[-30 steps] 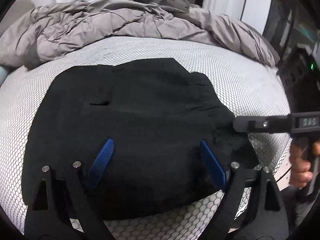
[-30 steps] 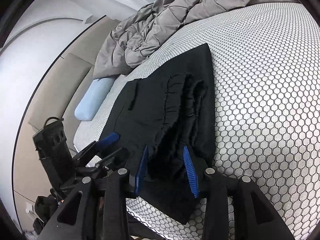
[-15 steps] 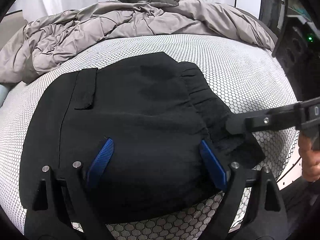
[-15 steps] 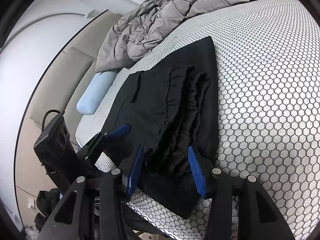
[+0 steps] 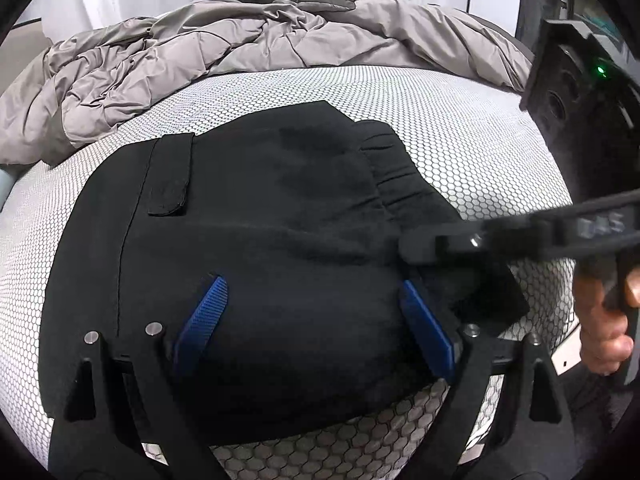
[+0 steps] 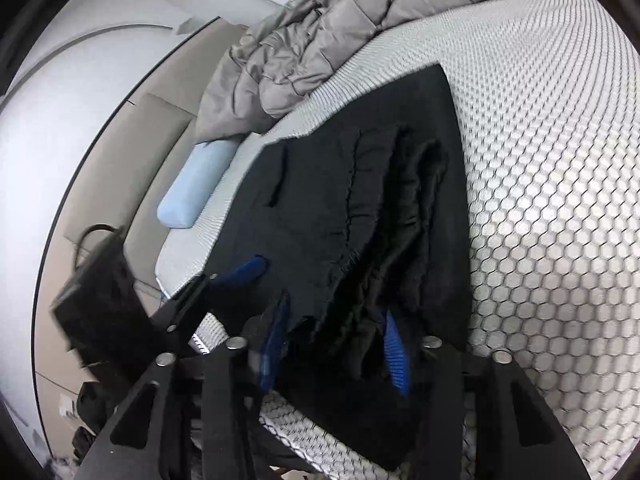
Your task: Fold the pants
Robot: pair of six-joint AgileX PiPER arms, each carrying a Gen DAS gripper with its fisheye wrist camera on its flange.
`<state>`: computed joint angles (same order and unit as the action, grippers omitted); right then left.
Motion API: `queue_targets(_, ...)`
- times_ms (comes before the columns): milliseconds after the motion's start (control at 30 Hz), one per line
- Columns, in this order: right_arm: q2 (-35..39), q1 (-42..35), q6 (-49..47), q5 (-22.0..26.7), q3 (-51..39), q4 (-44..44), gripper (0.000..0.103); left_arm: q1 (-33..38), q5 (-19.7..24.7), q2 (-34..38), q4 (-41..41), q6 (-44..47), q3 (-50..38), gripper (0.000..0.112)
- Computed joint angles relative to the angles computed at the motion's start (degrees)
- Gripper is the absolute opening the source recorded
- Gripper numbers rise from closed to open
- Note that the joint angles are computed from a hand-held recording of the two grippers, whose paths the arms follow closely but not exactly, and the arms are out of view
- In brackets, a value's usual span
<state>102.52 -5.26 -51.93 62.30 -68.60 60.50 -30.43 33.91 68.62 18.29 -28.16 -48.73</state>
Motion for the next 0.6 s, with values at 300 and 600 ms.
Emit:
queue_targets(300,-12.1,3.77,-5.32,-8.66,7.1,-2.99,0.014,13.49,2.97,-13.49,-12.87,16.3,2.05,0.094)
queue_targets(600,-10.16,1.72,-2.93,-2.55,5.92,-3.89,0.015,41.29,7.98,-13.22,-37.89,46.26,3.85,0.094)
